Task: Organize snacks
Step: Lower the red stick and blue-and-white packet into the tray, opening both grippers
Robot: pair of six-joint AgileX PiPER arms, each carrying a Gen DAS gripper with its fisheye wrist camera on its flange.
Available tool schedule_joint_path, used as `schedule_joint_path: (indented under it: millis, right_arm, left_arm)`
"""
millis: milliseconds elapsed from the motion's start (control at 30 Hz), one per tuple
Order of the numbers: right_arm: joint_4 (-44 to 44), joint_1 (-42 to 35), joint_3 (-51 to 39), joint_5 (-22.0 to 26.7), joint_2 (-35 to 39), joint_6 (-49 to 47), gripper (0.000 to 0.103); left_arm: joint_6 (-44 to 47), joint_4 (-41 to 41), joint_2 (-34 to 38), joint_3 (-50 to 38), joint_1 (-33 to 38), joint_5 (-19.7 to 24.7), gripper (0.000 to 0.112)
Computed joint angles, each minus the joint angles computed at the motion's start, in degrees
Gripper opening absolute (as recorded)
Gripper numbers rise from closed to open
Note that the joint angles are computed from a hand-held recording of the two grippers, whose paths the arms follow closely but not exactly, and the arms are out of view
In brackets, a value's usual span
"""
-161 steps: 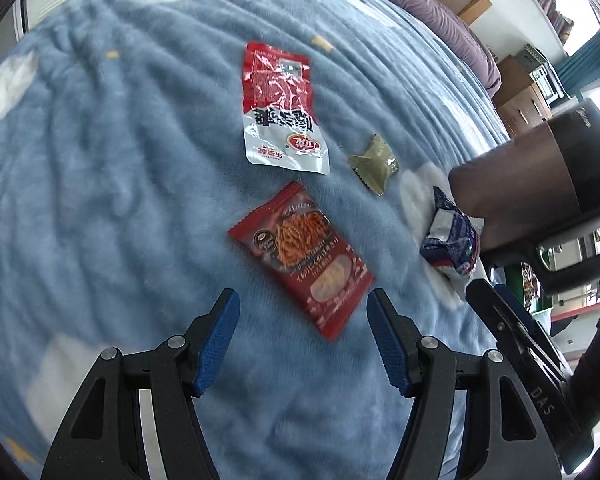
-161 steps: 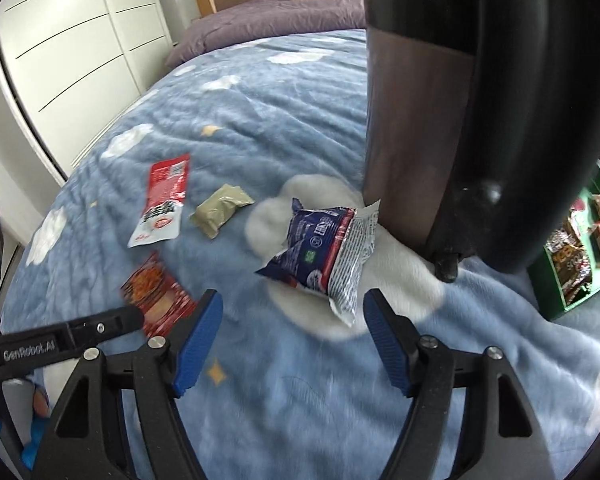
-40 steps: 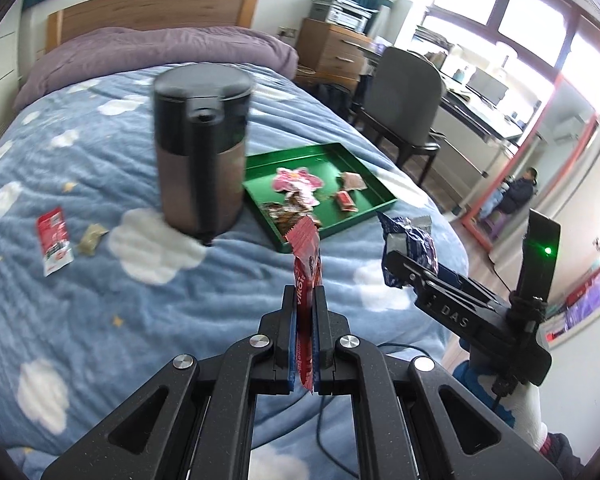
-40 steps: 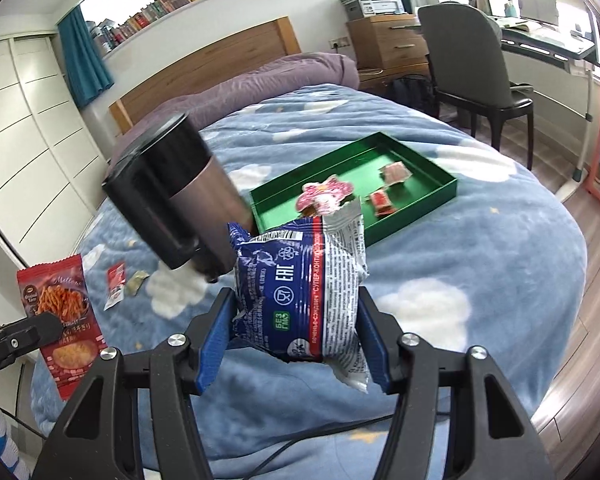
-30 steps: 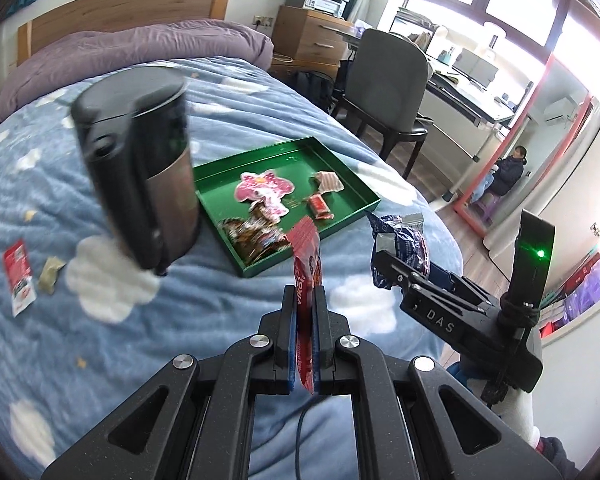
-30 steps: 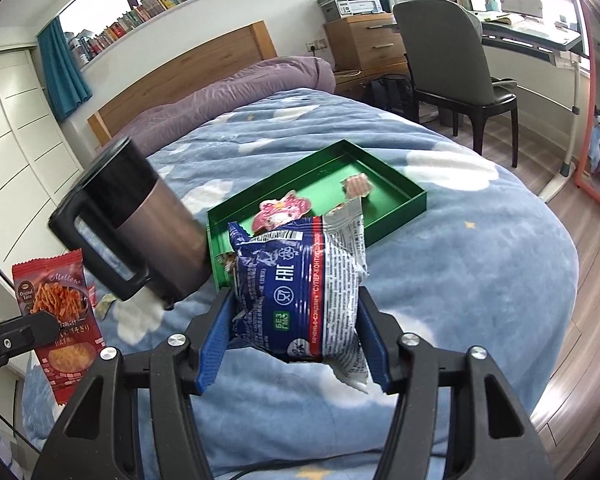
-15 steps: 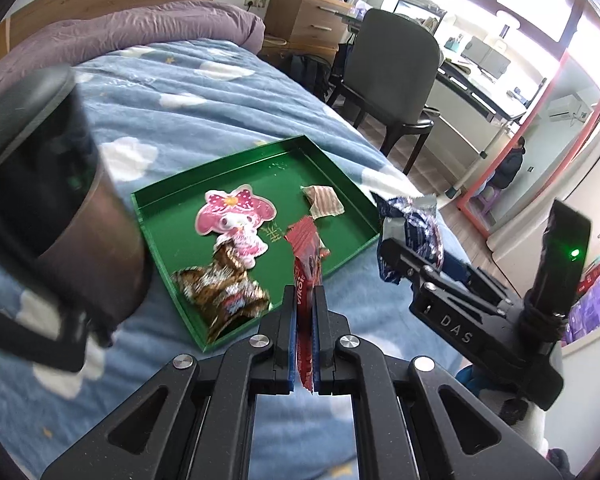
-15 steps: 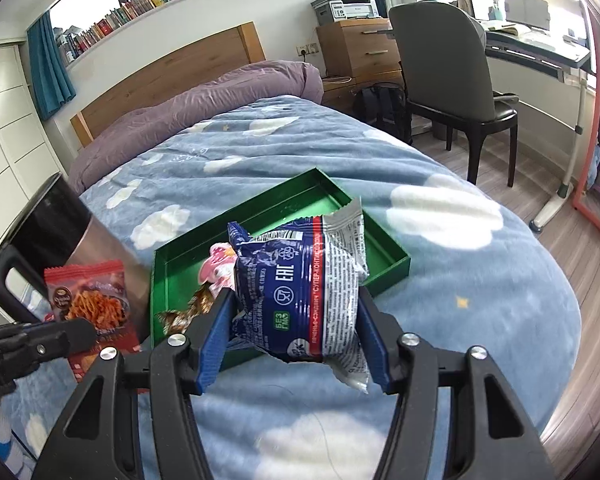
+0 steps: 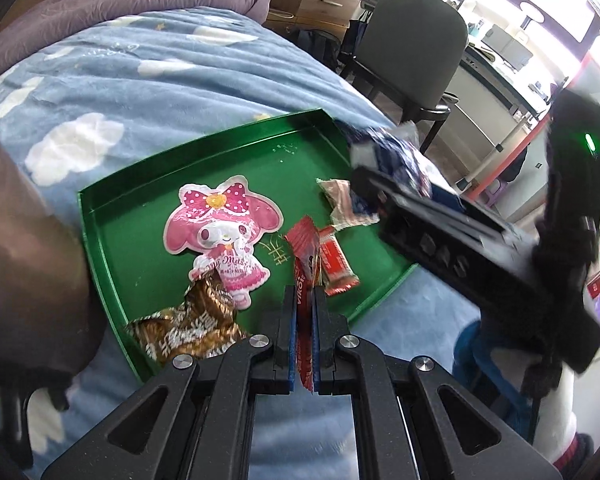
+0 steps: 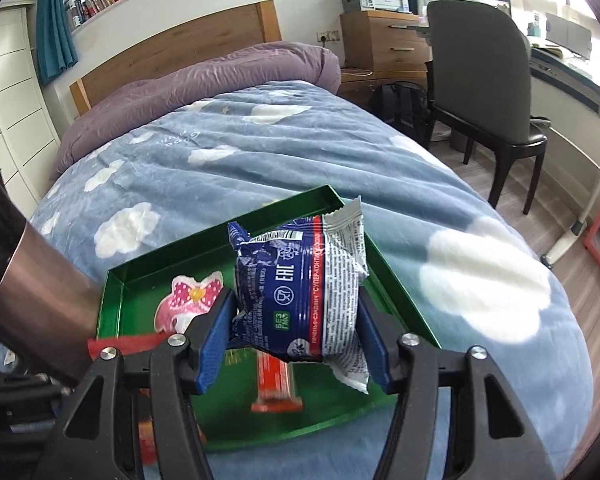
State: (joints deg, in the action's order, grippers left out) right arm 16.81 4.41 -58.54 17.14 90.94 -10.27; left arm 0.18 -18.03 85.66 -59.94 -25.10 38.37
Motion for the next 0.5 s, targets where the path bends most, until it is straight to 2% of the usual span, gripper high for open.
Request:
schedule_joint_path:
  millis: [100, 200, 500]
  right_arm:
    - [0.8, -0.2, -5.0, 1.3, 5.1, -2.2, 0.096]
    - [-2.0, 0.2, -10.4, 3.3, 9.9, -1.2, 0.095]
    - [-4.3, -0.3, -16.7, 5.8, 15.7, 0.1, 0.096]
  left_arm:
    - [1.1, -0.9, 2.2, -0.4, 0.1, -1.1, 0.003]
    - [2.8, -2.7, 4.1, -0.3, 0.4, -2.1, 0.003]
    - [1.5, -0.9, 4.9, 0.8, -1.7, -4.8, 0.004]
